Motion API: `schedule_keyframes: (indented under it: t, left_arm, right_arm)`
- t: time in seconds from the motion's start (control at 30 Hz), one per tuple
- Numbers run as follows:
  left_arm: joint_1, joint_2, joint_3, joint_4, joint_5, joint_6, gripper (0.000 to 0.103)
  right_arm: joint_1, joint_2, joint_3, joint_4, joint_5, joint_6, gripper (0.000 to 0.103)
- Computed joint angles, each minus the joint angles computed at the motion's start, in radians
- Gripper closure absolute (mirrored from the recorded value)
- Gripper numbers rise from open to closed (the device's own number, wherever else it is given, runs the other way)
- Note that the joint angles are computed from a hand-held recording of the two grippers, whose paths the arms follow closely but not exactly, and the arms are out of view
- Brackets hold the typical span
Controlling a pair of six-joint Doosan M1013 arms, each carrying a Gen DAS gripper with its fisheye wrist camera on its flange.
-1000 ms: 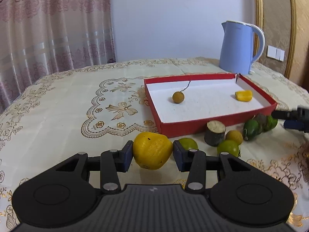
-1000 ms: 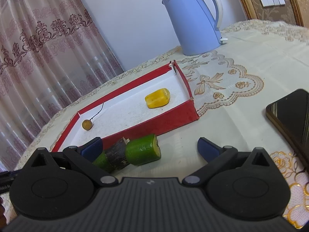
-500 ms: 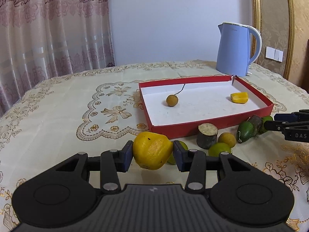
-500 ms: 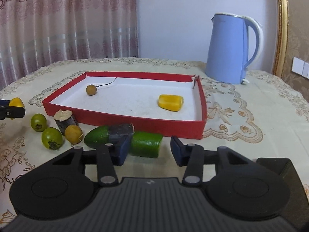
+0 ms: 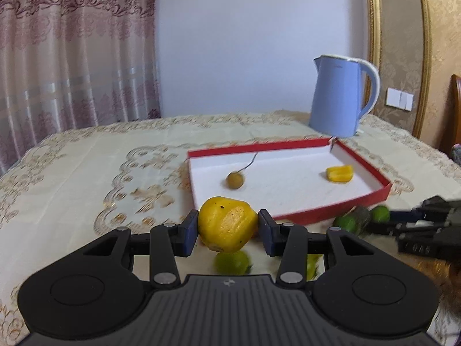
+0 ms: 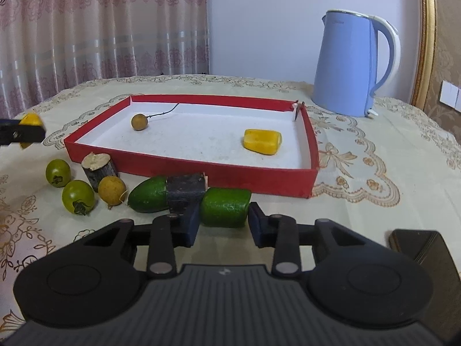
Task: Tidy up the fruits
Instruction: 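Carry the yellow mango over the tray with the left gripper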
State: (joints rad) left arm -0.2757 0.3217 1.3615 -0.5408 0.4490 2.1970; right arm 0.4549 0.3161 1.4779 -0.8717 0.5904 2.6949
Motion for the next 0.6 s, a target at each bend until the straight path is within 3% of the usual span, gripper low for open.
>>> schedule_keyframes:
  t: [0.27,0.6]
  left_arm:
    - [-0.045,0.062,-0.111,0.056,0.058,-0.031,0.060]
    - [-0.097,0.174,-0.296,0.273,0.138,-0.228,0.060]
  right_arm:
    - [-0.001,-0.021,0.033,-0.038,-0.027,0.087,0.073]
    - [-0.012,-0.035,0.054,-0.035,-0.068,0.126,0.073]
